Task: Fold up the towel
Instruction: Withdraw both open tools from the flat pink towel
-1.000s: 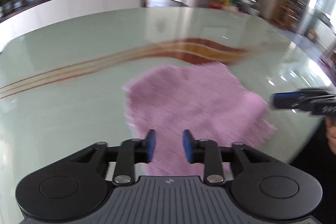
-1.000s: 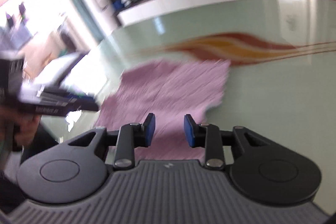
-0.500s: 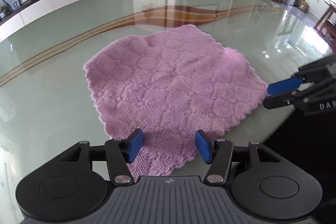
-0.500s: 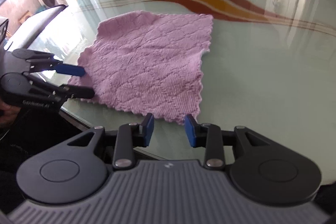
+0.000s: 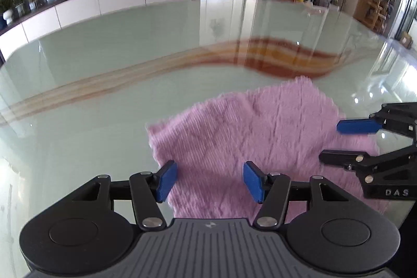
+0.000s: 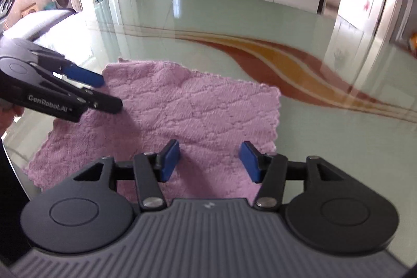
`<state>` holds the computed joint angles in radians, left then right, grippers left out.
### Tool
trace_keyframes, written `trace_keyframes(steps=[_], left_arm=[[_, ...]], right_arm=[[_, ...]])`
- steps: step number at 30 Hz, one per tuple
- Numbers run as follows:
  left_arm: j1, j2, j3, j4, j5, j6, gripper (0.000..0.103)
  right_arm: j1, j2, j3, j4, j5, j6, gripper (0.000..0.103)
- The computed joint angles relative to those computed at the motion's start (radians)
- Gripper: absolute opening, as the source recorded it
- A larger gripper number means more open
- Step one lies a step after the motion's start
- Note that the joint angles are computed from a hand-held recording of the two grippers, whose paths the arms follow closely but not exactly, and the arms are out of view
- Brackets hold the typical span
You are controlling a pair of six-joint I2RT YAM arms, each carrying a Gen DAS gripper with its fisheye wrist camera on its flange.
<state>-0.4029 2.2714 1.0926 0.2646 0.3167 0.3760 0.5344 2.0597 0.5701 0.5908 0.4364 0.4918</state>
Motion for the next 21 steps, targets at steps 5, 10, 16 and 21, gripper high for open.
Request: trace_keyframes(steps=[5,10,16,21], left_arm=[[0.004,-0.010,0.004,-0.004,0.023,-0.018,0.064],[-0.023,0.039,0.091,-0.003,0.036,-0.049,0.064],[-0.041,0.129,0.216,-0.064,0.029,-0.076,0.066],[-0.036,0.133,0.214,-0.037,0.020,-0.060,0.066]], right_arm=[[-0.023,-0.007,-0.027,0.061,-0.006,0.021,0.061],[-0.067,0.048,0.076,0.098,-0.027,-0.055,0.061],[-0.136,0.156,0.259,-0.011,-0.093,-0.131,0.069],[-0.163,0.172,0.270,-0.020,-0.064,-0.128,0.088]])
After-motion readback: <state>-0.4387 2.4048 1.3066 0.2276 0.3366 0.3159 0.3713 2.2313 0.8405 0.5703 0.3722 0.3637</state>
